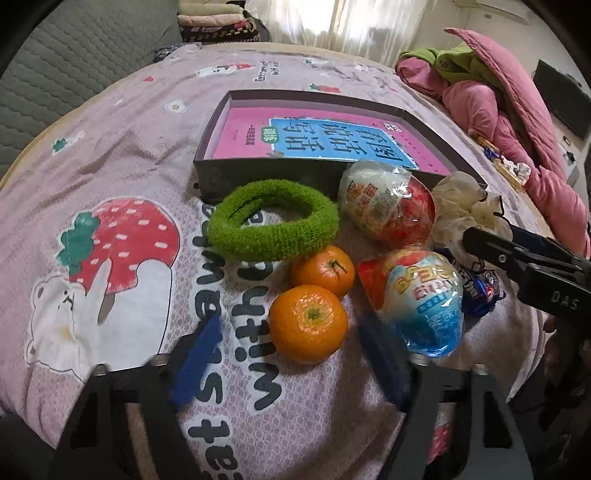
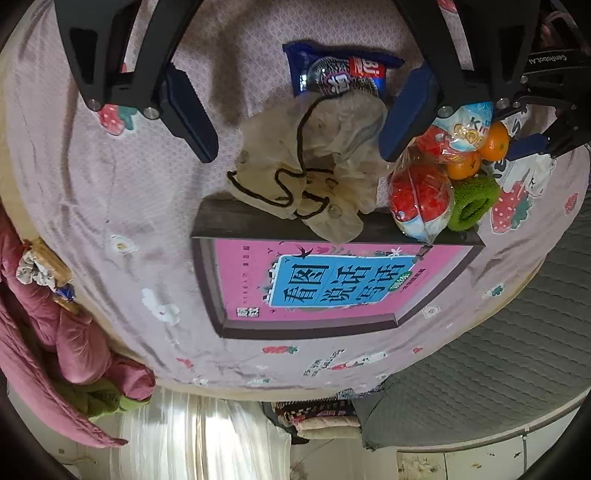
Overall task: Organize objects
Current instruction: 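Move the left tool to the large mandarin while the right tool approaches the beige scrunchie, then close the left tool on the mandarin while the right tool grasps the beige scrunchie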
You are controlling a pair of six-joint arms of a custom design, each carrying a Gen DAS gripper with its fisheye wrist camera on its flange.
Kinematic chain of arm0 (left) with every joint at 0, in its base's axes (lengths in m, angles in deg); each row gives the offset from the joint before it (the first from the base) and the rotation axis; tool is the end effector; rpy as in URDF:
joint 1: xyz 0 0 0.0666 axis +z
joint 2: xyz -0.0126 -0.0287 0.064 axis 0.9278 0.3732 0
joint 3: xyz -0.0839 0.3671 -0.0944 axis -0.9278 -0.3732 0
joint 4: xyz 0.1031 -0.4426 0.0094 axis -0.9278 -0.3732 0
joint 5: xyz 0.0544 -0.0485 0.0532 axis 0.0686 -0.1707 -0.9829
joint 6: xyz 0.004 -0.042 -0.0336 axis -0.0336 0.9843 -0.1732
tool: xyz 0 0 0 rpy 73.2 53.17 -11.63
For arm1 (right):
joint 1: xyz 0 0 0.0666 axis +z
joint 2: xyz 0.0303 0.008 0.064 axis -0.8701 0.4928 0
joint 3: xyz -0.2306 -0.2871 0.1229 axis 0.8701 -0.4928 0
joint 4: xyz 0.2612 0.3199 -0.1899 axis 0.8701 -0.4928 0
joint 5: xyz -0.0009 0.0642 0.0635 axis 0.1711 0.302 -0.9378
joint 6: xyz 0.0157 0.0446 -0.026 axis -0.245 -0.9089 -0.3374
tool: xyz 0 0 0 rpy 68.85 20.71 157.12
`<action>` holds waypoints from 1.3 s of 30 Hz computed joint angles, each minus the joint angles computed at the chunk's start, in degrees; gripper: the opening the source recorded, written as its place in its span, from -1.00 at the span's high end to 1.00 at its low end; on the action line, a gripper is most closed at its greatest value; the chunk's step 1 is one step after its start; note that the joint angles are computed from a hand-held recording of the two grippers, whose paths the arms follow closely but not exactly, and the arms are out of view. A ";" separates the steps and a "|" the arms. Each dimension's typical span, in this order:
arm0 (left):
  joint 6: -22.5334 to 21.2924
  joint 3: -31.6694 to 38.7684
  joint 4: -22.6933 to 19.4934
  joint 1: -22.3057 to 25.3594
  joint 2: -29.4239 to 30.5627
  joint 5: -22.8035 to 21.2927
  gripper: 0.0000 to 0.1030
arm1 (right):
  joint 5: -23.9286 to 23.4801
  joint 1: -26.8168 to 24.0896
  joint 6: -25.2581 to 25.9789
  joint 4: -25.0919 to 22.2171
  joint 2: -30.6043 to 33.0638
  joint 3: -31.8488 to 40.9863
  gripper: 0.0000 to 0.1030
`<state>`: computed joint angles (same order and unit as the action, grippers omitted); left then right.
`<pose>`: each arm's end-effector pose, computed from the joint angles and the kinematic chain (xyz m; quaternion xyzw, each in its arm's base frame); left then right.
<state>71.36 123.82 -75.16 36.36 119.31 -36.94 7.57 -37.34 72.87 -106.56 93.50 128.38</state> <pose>0.5348 -0.3186 0.4521 -0.1020 0.9504 -0.0302 0.2923 0.6217 0.2691 0.4773 -0.2057 0.9198 0.1148 0.3137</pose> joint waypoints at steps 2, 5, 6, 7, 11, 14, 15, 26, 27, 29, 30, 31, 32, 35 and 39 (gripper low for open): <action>-0.49 1.16 -1.23 -0.14 0.99 -0.54 -0.23 | -0.10 0.10 0.20 -0.75 0.89 1.04 -0.67; -1.24 1.78 -1.10 -0.13 1.59 0.14 0.04 | -1.08 0.27 0.70 -1.57 1.87 2.18 -0.40; -1.31 1.89 -1.03 -0.16 1.70 0.23 0.16 | -1.68 0.36 1.14 -1.61 2.07 2.35 -0.26; -1.33 1.87 -0.85 -0.13 1.73 0.33 0.20 | -1.89 0.45 1.37 -1.58 2.21 2.42 -0.11; -0.60 0.44 1.18 0.65 0.82 2.82 0.22 | -3.73 0.52 1.77 -0.40 2.13 1.75 0.40; -0.47 -0.53 2.46 0.77 0.24 3.17 0.23 | -4.31 0.37 2.39 1.17 1.23 0.29 0.67; -0.54 -0.62 2.62 0.71 0.17 2.97 0.23 | -4.39 0.33 2.73 1.35 1.14 0.22 0.71; -0.83 -2.16 5.04 0.27 -1.26 3.89 0.24 | -6.54 -0.78 1.60 6.17 -2.42 -4.53 0.76; -0.77 -2.28 5.09 0.18 -1.39 3.80 0.24 | -6.51 -0.82 1.53 6.84 -2.99 -5.24 0.76; -0.66 -2.28 4.82 -0.04 -1.46 3.21 0.24 | -6.39 -0.84 1.71 8.18 -3.99 -6.38 0.76; -0.59 -2.23 4.58 -0.16 -1.47 3.03 0.24 | -6.31 -0.86 1.85 8.29 -4.14 -6.53 0.76; -0.43 -2.40 4.65 -0.25 -1.65 2.98 0.24 | -6.24 -0.78 1.95 8.40 -4.33 -6.75 0.76; -0.38 -2.55 4.74 -0.40 -1.83 2.85 0.24 | -6.30 -0.76 2.01 8.87 -4.69 -7.22 0.76; -0.24 -2.75 4.51 -0.68 -2.20 1.85 0.24 | -6.78 -0.75 2.17 9.56 -5.47 -8.04 0.76; 0.20 -3.38 4.45 -1.09 -3.44 0.31 0.24 | -6.00 -0.54 2.21 11.44 -6.88 -9.41 0.76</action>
